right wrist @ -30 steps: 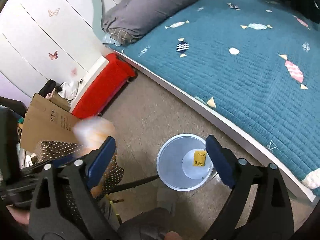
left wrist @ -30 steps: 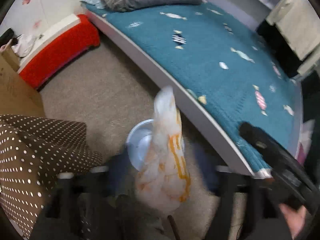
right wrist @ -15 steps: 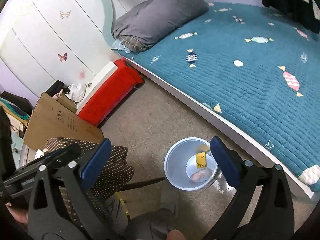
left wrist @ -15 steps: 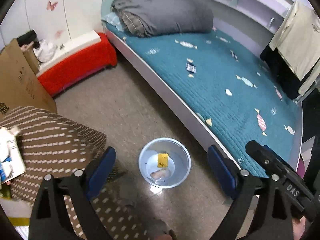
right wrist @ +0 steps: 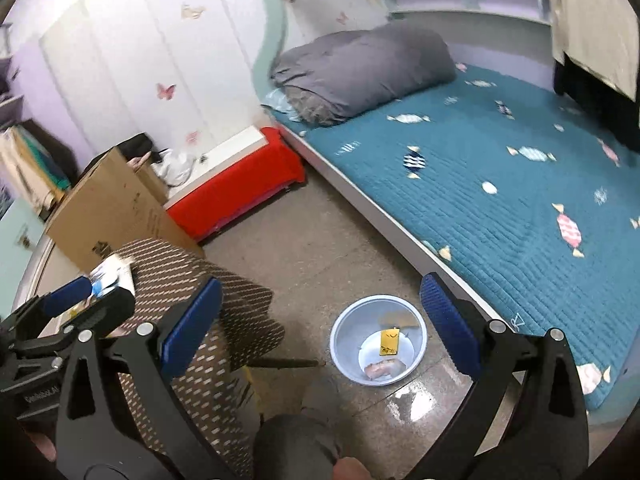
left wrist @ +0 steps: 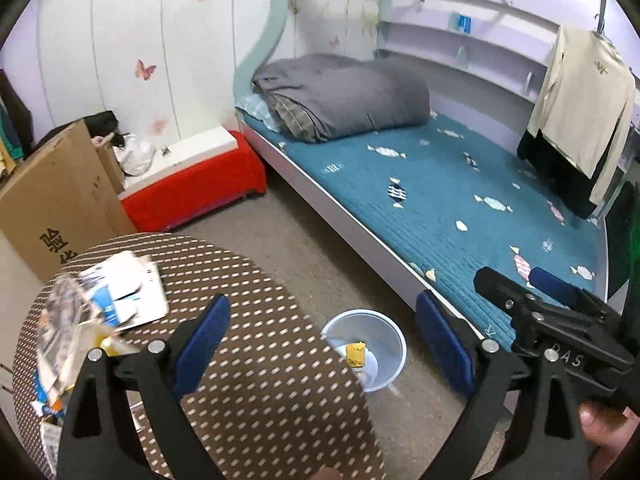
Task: Collect trash
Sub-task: 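Grasp the white printed wrapper with the left tool while the right tool grasps the yellow box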
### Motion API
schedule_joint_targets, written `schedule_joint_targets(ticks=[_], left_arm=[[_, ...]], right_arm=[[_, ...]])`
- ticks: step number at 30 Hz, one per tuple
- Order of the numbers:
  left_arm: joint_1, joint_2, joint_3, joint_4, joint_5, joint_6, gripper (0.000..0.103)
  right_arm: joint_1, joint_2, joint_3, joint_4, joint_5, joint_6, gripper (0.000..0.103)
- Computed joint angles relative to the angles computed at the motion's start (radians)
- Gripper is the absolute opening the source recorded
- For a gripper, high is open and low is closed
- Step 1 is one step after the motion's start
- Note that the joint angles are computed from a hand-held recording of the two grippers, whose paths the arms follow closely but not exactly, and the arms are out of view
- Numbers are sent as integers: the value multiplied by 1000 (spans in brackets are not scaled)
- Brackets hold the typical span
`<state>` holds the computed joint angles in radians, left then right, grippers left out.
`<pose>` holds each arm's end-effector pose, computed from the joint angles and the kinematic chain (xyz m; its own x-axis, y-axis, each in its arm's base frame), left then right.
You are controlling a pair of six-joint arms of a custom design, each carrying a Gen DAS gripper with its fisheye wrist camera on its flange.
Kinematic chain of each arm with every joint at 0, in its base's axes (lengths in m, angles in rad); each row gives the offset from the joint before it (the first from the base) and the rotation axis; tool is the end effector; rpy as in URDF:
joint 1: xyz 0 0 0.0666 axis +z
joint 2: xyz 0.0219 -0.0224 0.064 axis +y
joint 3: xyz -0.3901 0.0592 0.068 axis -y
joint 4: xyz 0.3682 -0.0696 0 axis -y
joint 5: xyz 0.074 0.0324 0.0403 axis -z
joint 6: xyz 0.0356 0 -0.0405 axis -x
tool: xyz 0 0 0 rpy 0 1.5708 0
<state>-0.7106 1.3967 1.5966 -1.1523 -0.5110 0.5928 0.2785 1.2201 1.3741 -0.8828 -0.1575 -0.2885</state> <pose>0.3468 -0.2760 0.5140 -0.7100 -0.0319 -0.7034 -0.0514 0.9987 0.0066 0.3802 0.1141 0.5039 -0.7231 0.0855 -0.6854 -0.1860 0.9316 0.3124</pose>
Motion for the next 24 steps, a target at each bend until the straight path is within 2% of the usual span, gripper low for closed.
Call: schedule_joint_targets(ticks=[6, 12, 19, 24], left_arm=[[-27, -128, -88, -15, -68, 45, 92], [-50, -243, -166, -68, -168, 121, 92], [-59, -393, -281, -157, -241, 258, 92], [-83, -503, -352, -284, -311, 359, 92]], right_arm=[[95, -37, 28, -34, 25, 10, 97], [220, -39, 76, -62, 76, 26, 97], [351, -25, 103, -60, 120, 28, 97], [425, -6, 115, -63, 139, 32, 97]])
